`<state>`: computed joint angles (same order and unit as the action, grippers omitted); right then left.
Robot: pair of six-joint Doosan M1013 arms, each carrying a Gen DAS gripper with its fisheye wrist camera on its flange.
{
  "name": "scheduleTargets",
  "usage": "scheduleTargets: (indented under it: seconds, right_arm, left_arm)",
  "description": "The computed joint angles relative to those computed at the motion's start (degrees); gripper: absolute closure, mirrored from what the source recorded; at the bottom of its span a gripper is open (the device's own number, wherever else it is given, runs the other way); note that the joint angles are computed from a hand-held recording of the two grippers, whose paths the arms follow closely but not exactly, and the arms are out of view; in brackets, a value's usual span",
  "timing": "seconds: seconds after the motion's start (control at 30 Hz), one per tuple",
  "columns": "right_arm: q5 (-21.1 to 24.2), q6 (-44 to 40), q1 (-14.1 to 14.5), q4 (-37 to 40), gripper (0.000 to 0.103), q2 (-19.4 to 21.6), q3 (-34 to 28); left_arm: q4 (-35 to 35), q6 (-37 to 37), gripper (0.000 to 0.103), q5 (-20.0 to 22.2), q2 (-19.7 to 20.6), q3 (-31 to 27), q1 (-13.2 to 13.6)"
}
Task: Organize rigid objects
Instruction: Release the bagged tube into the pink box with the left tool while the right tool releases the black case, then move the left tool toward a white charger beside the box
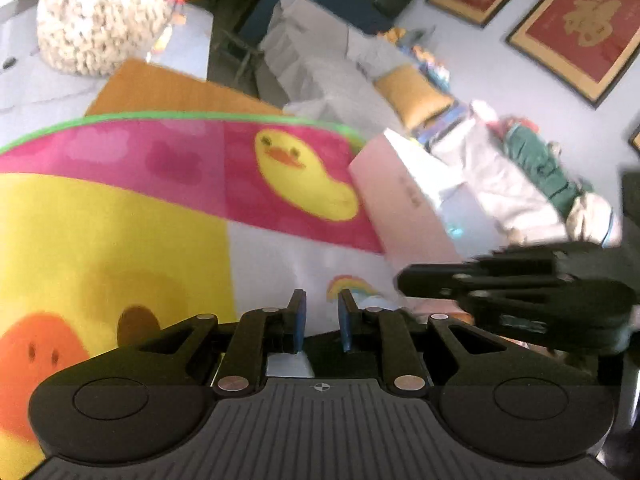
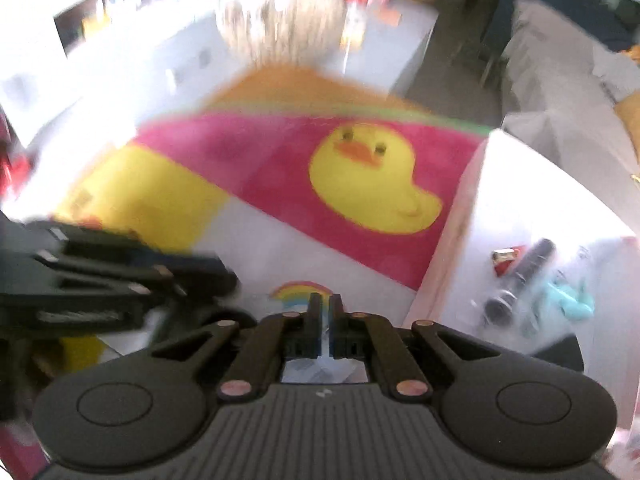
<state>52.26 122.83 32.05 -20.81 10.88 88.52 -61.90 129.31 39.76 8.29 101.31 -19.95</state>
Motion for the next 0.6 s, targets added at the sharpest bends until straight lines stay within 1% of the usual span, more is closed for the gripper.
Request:
scheduleTargets:
  seconds: [0.03, 0.07, 0.1, 0.13, 0.17, 0.2, 0.23, 0.27, 0.3, 0.33, 0.37, 0.4, 0.43, 0.47, 0.5, 0.53, 0.57, 0.6]
  right_arm:
    - [-3.7, 4.1, 0.7, -2.6, 0.093, -2.2, 2.7]
    - [-7.1, 9.0, 1.3, -5.4, 0.09, -4.6, 5.4]
    - [-9.5, 14.2, 1.9, -8.6, 0.081, -6.6, 7.9]
    - [-11.1, 20.1, 2.7, -12.8, 0.069, -8.6, 10.4]
    - [-11.6, 27.3, 3.9, -19.1, 0.064, -10.6, 13.2]
    - [-11.0, 34.3, 5.1, -25.9, 0.056, -12.2, 15.7]
    - [-9.2, 41.0, 6.4, -32.4, 0.053, -13.5, 18.0]
    - [-5.9, 47.5, 7.5, -38.3, 0.053, -14.6, 20.1]
    - [-3.4, 51.5, 7.9, -41.5, 0.052, -15.1, 21.4]
    - [-0.8, 55.2, 7.6, -43.5, 0.051, -15.5, 22.4]
    - [0.4, 56.9, 6.8, -43.2, 0.051, -15.6, 22.6]
    - [-0.3, 58.5, 5.1, -42.2, 0.051, -16.1, 22.8]
    - [-1.9, 59.9, 3.4, -41.4, 0.051, -16.6, 23.1]
    - [-3.9, 61.7, 1.3, -40.1, 0.051, -16.9, 23.2]
    - [-5.2, 63.0, -0.3, -38.8, 0.049, -17.0, 23.2]
    - [-6.2, 65.2, -1.4, -38.5, 0.047, -17.0, 23.2]
    - [-6.6, 67.2, -2.2, -39.1, 0.045, -16.6, 23.1]
    - [-6.5, 67.4, -2.5, -39.3, 0.041, -16.1, 22.6]
  left_arm:
    - [-1.6, 1.0, 0.084, -3.6, -1.7, 1.7, -0.3]
    - [-1.5, 0.4, 0.083, -6.8, -3.1, 2.8, -0.6]
    - [0.4, -2.1, 0.083, -10.3, -4.6, 4.0, -1.1]
    - [4.6, -7.3, 0.083, -13.9, -6.1, 5.3, -1.6]
    - [8.5, -12.3, 0.083, -15.7, -7.2, 6.2, -1.8]
    - [11.8, -17.3, 0.083, -16.3, -7.9, 7.0, -1.8]
    - [13.0, -20.2, 0.083, -15.9, -8.4, 7.6, -1.6]
    - [12.2, -20.8, 0.083, -15.3, -8.7, 8.3, -1.3]
    - [10.3, -20.4, 0.083, -14.5, -8.8, 8.8, -1.1]
    - [8.5, -19.8, 0.083, -13.6, -8.6, 9.0, -0.9]
    - [7.2, -19.7, 0.079, -12.9, -8.3, 9.1, -0.9]
    - [6.8, -19.7, 0.077, -13.4, -8.1, 9.2, -1.4]
    - [6.1, -18.9, 0.074, -13.6, -7.7, 8.9, -1.9]
    - [5.2, -17.8, 0.073, -13.2, -7.3, 8.6, -2.0]
    - [4.3, -16.8, 0.073, -12.5, -7.0, 8.3, -1.9]
    - [3.6, -16.2, 0.073, -11.7, -6.4, 7.7, -2.1]
    - [2.8, -15.3, 0.073, -11.3, -5.8, 7.3, -2.3]
    - [2.9, -14.8, 0.073, -11.0, -5.2, 6.7, -2.8]
